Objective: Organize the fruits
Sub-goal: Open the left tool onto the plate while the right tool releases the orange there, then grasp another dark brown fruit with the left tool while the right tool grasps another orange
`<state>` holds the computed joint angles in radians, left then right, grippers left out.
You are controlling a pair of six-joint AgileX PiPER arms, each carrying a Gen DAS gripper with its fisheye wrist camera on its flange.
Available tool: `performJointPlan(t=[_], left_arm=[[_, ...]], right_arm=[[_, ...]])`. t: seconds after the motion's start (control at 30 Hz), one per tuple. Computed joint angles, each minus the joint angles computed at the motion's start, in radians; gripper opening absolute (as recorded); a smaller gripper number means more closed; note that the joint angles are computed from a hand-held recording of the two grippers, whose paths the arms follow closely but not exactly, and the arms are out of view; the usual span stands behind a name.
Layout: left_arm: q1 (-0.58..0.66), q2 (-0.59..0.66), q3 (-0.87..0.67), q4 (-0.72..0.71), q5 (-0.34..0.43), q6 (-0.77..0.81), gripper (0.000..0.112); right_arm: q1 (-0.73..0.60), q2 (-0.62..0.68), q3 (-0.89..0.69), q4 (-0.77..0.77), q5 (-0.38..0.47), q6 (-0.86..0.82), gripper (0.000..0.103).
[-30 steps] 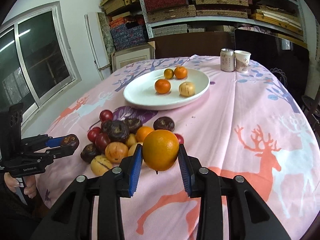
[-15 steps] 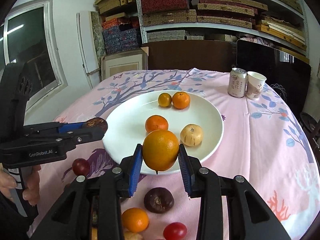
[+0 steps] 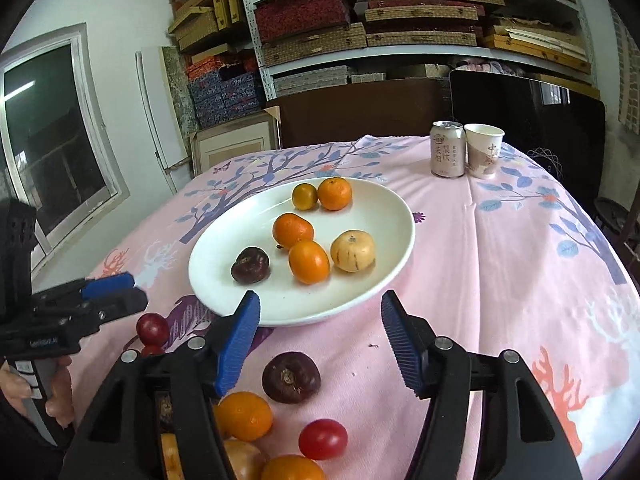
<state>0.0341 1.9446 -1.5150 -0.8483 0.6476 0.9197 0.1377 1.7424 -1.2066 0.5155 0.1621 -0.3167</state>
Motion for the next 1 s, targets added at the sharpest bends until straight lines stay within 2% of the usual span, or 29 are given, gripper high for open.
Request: performJointPlan(t=[0.1, 0.23, 0.4, 0.53, 0.6, 0.67, 0.73, 0.87, 1.0], left_arm=[[0.021, -0.074, 0.138, -0.026, -0.019, 0.08, 0.073], [0.055, -0.169, 0.289, -0.075, -0.024, 0.196, 0.072], [0.024, -0.274, 0.46, 0.003, -0.115, 0.251, 0.072], [0.006, -0.313, 0.532, -0.007, -0.138, 0.306, 0.072], [-0.022, -0.302, 0.527, 0.044, -0.165, 0.244, 0.061], [-0.043, -0.264, 0.485, 0.14, -0.146, 0.131, 0.049], [-0.047, -0.253, 0.472, 0.16, -0.136, 0.111, 0.043], [-0.04, -0.251, 0.477, 0.128, -0.133, 0.139, 0.042], [-0.008, -0.268, 0.498, -0.007, -0.126, 0.259, 0.042]], right_arm=[[-0.013, -0.026, 0.045, 0.165, 0.005, -0.162, 0.066], [-0.009, -0.059, 0.102, 0.237, -0.006, -0.249, 0.066], [-0.014, -0.096, 0.166, 0.344, -0.021, -0.356, 0.067], [-0.024, -0.116, 0.201, 0.419, -0.017, -0.422, 0.067], [-0.033, -0.123, 0.21, 0.475, -0.006, -0.47, 0.067], [-0.046, -0.124, 0.213, 0.477, 0.015, -0.46, 0.067], [-0.066, -0.127, 0.217, 0.52, 0.05, -0.491, 0.067], [-0.093, -0.12, 0.212, 0.439, 0.123, -0.387, 0.067], [-0.053, -0.147, 0.244, 0.216, 0.114, -0.188, 0.067]])
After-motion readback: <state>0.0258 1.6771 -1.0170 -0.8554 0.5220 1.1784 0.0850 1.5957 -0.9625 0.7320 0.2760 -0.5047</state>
